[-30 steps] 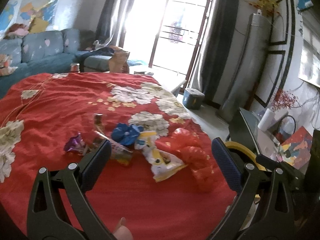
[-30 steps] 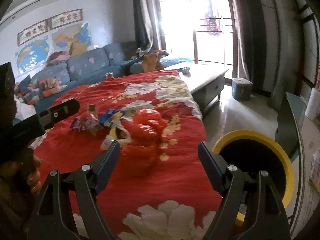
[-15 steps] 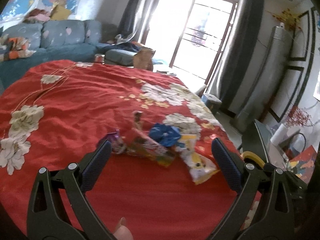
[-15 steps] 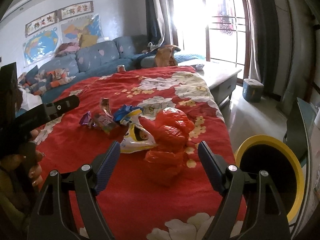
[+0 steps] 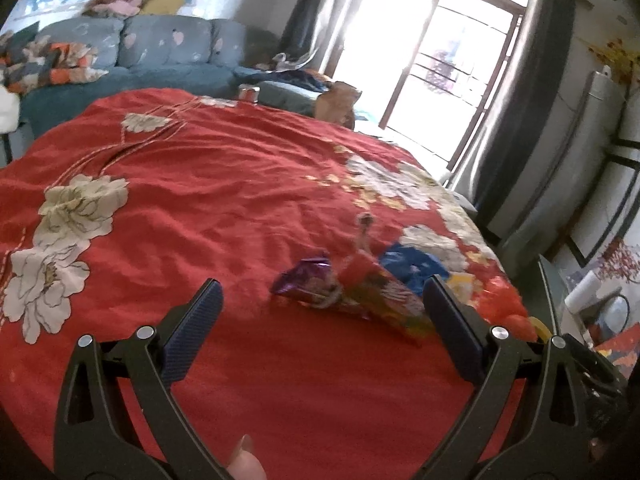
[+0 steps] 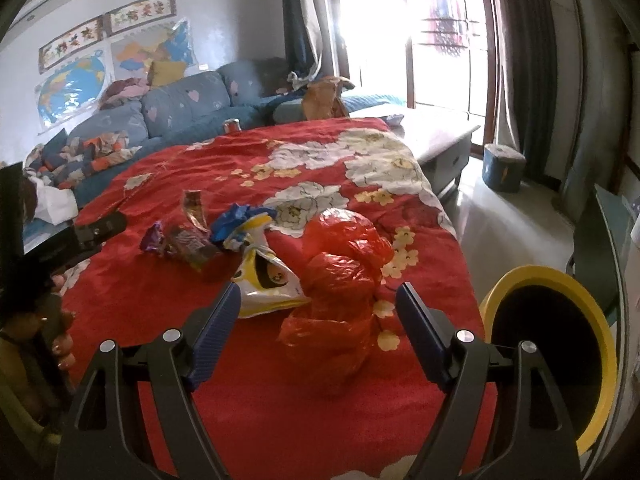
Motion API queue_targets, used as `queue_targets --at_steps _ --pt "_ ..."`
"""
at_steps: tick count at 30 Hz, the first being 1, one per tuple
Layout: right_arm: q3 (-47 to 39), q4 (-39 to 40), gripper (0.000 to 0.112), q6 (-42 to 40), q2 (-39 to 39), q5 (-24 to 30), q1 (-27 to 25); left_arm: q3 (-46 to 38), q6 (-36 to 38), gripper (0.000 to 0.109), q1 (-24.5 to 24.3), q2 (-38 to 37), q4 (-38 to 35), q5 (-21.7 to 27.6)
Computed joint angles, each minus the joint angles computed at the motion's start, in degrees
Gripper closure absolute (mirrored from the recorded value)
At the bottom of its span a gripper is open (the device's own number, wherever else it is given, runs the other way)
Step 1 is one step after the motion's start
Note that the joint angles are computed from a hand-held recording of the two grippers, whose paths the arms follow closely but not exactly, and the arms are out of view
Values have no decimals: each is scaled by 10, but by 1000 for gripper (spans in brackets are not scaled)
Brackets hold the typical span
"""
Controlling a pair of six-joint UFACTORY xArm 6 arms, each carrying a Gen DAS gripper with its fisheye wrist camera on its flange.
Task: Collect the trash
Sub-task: 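Grasp the red plastic bag with the right tool while the left tool grasps the purple wrapper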
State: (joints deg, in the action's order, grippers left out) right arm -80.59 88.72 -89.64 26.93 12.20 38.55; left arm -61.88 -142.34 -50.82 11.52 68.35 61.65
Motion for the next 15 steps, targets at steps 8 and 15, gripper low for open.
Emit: queue_targets --at_steps 8,15 --pt "-36 -78 35 93 42 -1 -3 56 -74 30 51 -24 34 -87" --pt "-59 -132 35 155 65 10 -7 60 -131 40 94 -12 80 -165"
